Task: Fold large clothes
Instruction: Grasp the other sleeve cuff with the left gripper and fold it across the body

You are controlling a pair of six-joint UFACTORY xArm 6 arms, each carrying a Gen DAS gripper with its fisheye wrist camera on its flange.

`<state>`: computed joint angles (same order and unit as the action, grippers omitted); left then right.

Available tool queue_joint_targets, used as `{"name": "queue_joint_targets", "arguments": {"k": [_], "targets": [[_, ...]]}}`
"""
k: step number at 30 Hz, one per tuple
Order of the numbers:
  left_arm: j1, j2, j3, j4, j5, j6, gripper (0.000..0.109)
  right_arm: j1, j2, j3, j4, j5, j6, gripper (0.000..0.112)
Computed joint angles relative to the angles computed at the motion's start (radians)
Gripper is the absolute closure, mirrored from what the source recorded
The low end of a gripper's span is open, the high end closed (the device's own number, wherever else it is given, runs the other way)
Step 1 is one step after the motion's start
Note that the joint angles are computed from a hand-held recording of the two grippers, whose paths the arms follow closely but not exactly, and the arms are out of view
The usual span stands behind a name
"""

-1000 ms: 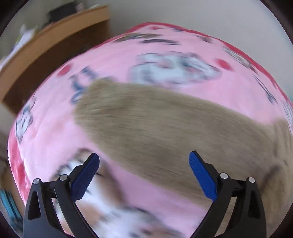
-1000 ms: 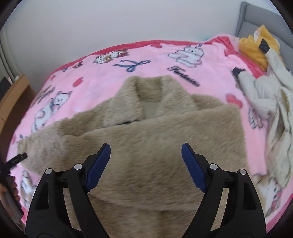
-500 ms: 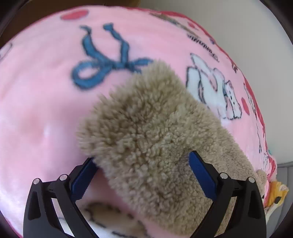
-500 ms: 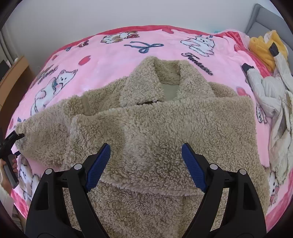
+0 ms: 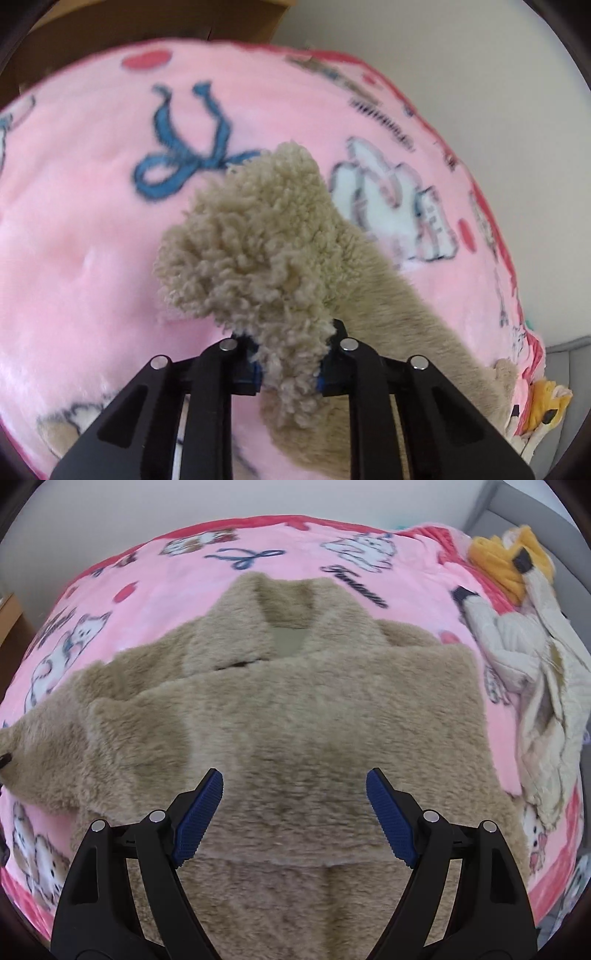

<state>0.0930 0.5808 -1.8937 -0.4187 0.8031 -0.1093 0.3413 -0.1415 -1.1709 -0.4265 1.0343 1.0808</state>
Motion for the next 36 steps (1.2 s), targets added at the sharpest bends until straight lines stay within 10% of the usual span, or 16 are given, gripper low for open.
{"name": "queue_joint_targets", "arguments": {"k": [16, 24, 36], "targets": [[-0.45, -0.46, 0.268, -0.099, -0.12, 0.235, 0.092, -0.304, -0.335, 0.303, -0.015, 0.008, -0.125, 0.036], [-0.719, -0.559, 0.509, 0.098, -0.205, 0.155, 0.092, -0.442, -0.48, 0.46, 0.047, -0.09, -0.232, 0.036], [-0.901, -0.511, 0.629, 0.517, -0.326, -0.061, 0.092, -0.51, -0.565, 0.548, 0.11, -0.172, -0.328, 0.036]]}}
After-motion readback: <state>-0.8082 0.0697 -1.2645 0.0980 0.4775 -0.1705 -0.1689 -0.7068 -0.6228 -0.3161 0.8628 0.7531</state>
